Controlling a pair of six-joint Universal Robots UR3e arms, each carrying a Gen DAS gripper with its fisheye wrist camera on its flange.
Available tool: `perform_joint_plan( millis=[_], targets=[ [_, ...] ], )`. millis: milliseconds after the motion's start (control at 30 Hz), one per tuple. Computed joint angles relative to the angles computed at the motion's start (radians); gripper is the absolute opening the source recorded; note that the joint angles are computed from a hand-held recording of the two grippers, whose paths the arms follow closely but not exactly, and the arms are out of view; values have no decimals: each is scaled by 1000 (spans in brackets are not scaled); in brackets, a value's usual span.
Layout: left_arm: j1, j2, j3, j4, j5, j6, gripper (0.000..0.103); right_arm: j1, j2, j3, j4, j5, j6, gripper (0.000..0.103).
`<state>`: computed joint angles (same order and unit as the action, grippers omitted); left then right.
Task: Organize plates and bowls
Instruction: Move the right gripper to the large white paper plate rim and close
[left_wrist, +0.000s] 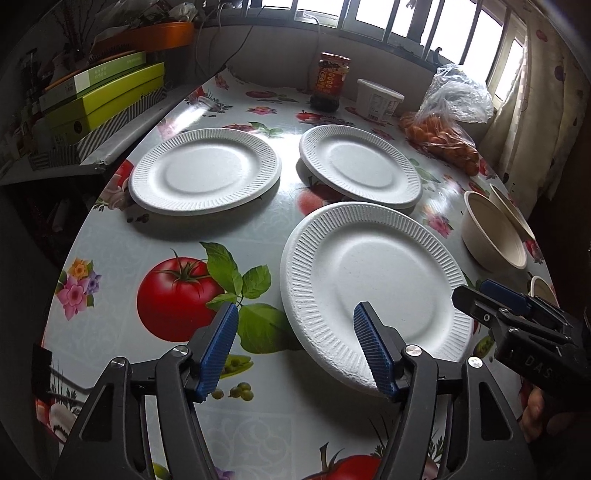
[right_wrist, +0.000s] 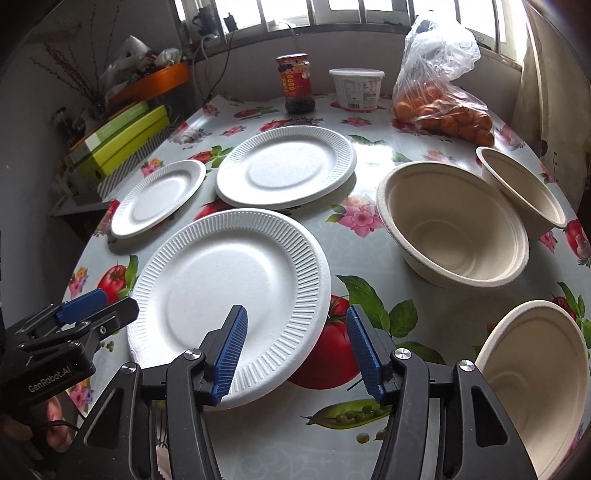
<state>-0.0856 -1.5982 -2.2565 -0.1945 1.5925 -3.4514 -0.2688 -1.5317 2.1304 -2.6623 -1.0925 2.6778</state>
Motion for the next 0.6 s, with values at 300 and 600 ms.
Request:
perform_joint_plan(
  millis=[300,600],
  targets=[
    [49,-18,-3,3,-77,13,53,13,61,-57,34,-9,23,41],
    [56,-43,19,-16,-94,18,29,13,77,-74,41,-12,34,26]
  ],
)
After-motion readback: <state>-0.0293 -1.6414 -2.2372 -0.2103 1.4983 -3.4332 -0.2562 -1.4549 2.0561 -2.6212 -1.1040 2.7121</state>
